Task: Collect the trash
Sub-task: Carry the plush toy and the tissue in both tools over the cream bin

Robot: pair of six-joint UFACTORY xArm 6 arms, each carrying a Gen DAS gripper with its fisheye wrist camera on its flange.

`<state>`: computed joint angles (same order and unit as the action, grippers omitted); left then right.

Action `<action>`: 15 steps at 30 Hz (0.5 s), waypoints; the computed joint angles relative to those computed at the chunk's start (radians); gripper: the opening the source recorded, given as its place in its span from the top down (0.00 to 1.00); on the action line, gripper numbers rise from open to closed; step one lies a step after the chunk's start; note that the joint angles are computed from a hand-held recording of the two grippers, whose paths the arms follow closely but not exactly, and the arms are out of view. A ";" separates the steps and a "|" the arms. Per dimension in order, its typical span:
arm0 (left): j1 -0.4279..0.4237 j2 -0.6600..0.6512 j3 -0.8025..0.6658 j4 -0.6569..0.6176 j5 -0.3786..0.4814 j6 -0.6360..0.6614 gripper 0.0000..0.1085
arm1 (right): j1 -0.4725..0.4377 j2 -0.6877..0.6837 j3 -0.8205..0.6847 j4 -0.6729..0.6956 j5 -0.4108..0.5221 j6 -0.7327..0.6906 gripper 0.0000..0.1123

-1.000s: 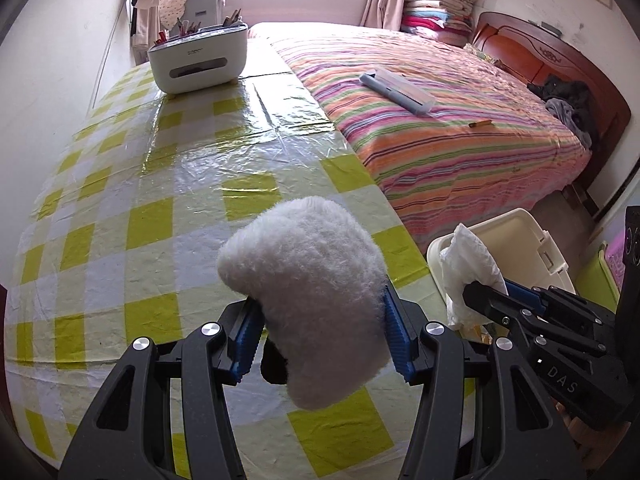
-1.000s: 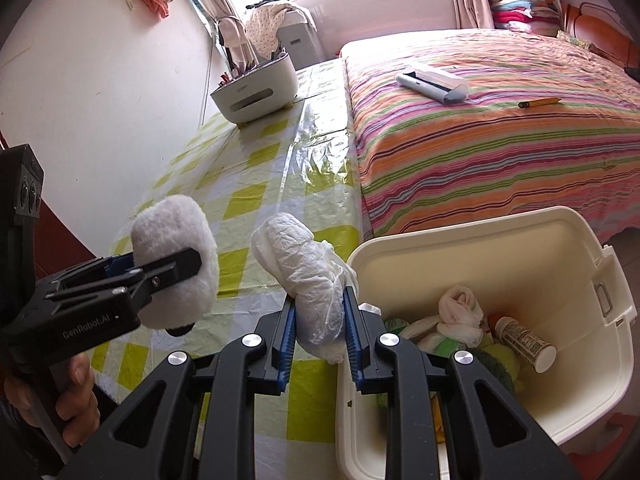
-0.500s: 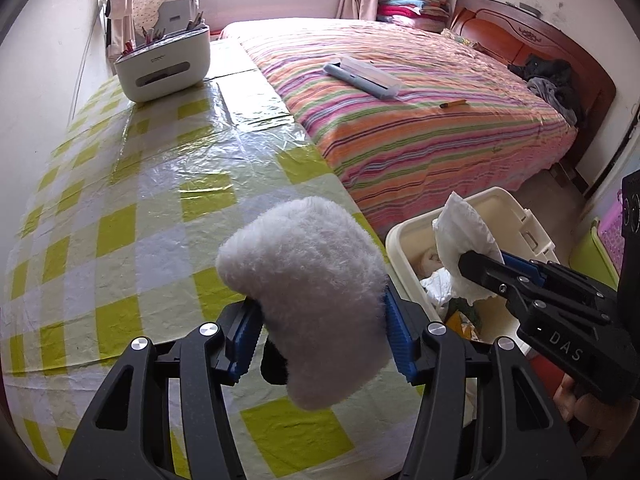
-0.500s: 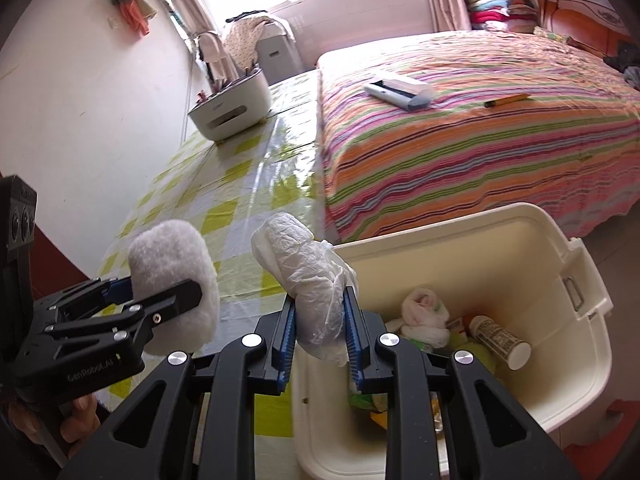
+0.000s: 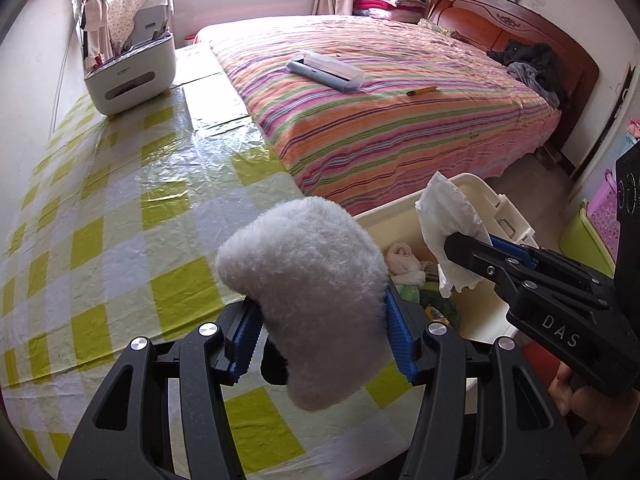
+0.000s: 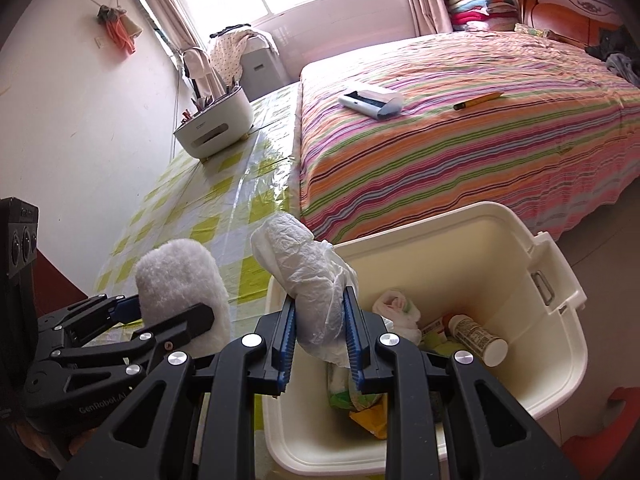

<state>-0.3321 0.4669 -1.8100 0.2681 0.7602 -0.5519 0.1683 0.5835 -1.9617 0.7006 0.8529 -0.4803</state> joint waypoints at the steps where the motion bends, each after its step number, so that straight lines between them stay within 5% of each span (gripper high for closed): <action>1: -0.002 0.004 -0.006 -0.003 0.003 0.004 0.50 | -0.003 -0.002 0.004 0.002 -0.004 0.001 0.81; 15: -0.044 0.075 -0.105 -0.028 0.042 0.061 0.49 | -0.037 -0.035 0.065 0.006 -0.052 0.035 0.81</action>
<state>-0.3759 0.5421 -1.9154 0.2396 0.8024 -0.4910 0.1318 0.5484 -1.8966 0.7067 0.8008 -0.4450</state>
